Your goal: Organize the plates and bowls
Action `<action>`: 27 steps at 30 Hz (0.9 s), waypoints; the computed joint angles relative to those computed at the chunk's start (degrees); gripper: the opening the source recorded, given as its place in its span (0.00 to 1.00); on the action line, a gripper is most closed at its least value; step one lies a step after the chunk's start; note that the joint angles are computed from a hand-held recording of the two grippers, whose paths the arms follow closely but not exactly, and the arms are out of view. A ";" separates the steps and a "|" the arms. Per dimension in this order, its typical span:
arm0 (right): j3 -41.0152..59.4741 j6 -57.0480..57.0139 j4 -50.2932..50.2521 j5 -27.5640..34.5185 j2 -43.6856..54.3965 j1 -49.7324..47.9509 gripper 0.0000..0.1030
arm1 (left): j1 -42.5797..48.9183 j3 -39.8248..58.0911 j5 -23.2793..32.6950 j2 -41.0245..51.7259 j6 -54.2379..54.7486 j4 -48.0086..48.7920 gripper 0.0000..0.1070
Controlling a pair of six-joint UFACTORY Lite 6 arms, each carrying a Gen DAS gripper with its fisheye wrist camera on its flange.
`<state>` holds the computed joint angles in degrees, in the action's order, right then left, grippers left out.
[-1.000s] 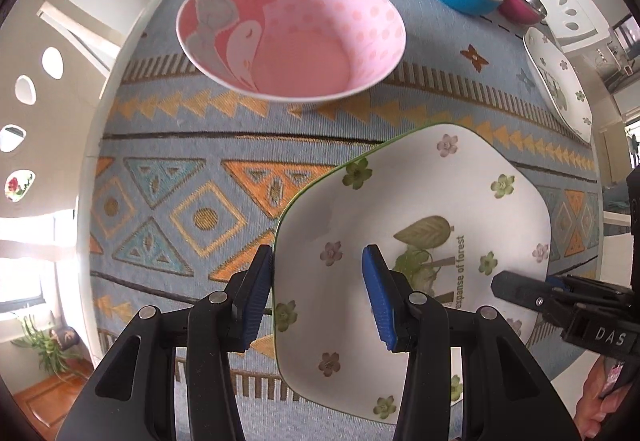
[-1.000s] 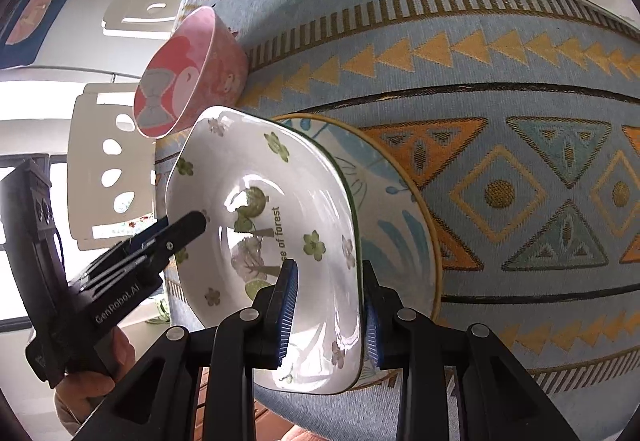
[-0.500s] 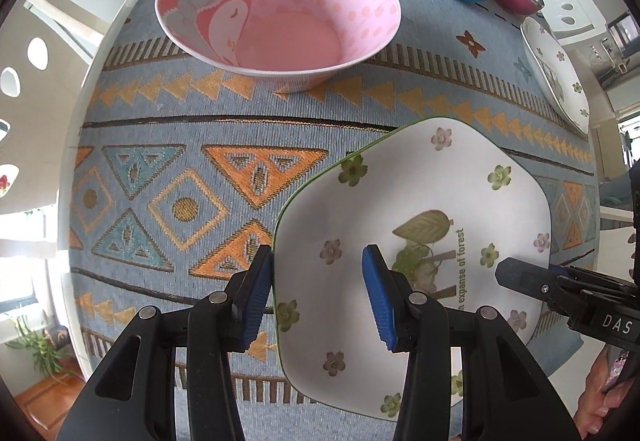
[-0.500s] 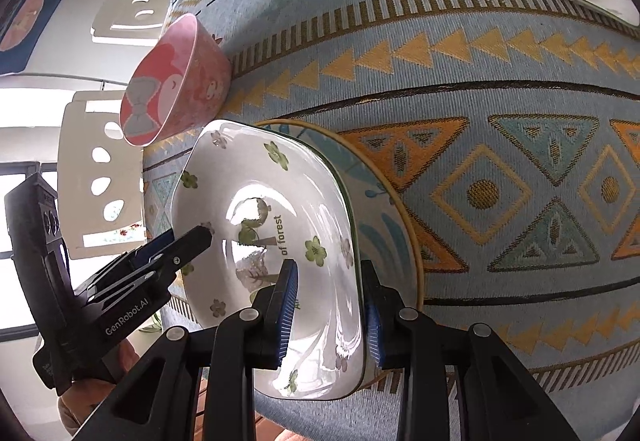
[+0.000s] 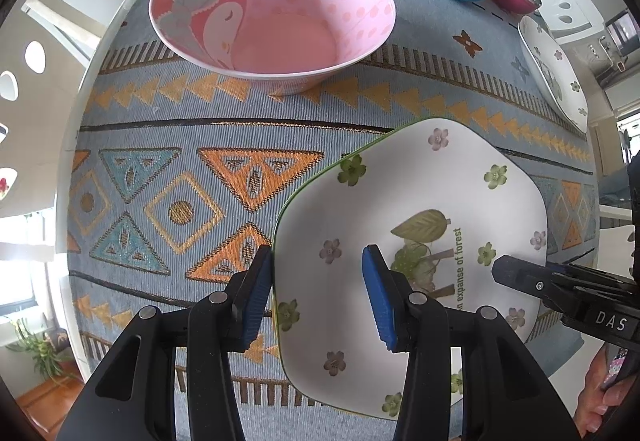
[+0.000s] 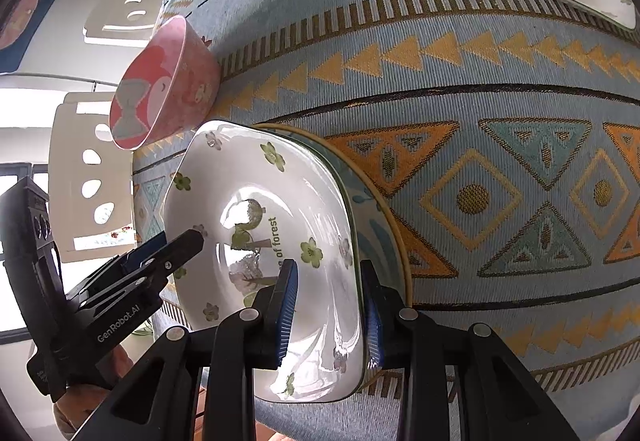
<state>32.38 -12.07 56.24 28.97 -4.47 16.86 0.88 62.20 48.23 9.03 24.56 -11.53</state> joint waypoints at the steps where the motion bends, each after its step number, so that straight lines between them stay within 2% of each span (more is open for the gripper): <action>1: 0.20 0.71 -0.58 -0.11 0.12 0.29 0.30 | -0.05 -0.15 -0.15 -0.13 -0.04 0.09 0.39; 9: 2.98 9.51 -8.01 -0.37 2.11 4.17 0.30 | -0.68 -0.02 0.03 0.01 -0.42 -0.20 0.39; 14: 2.19 10.18 -8.62 -0.21 1.51 3.54 0.30 | -0.86 -0.80 -0.41 -0.69 0.12 -0.03 0.39; 18: 0.49 4.38 -4.03 1.64 -0.74 -0.63 0.30 | -0.87 -0.92 -0.32 -0.70 0.22 0.01 0.39; 23: 1.96 9.22 -9.75 2.26 -1.37 -0.16 0.30 | -2.83 -0.72 -0.39 -0.56 -3.65 3.02 0.39; 27: 5.75 15.93 -15.70 1.46 2.56 3.29 0.30 | -6.44 -1.65 -1.67 -1.17 -9.02 6.75 0.44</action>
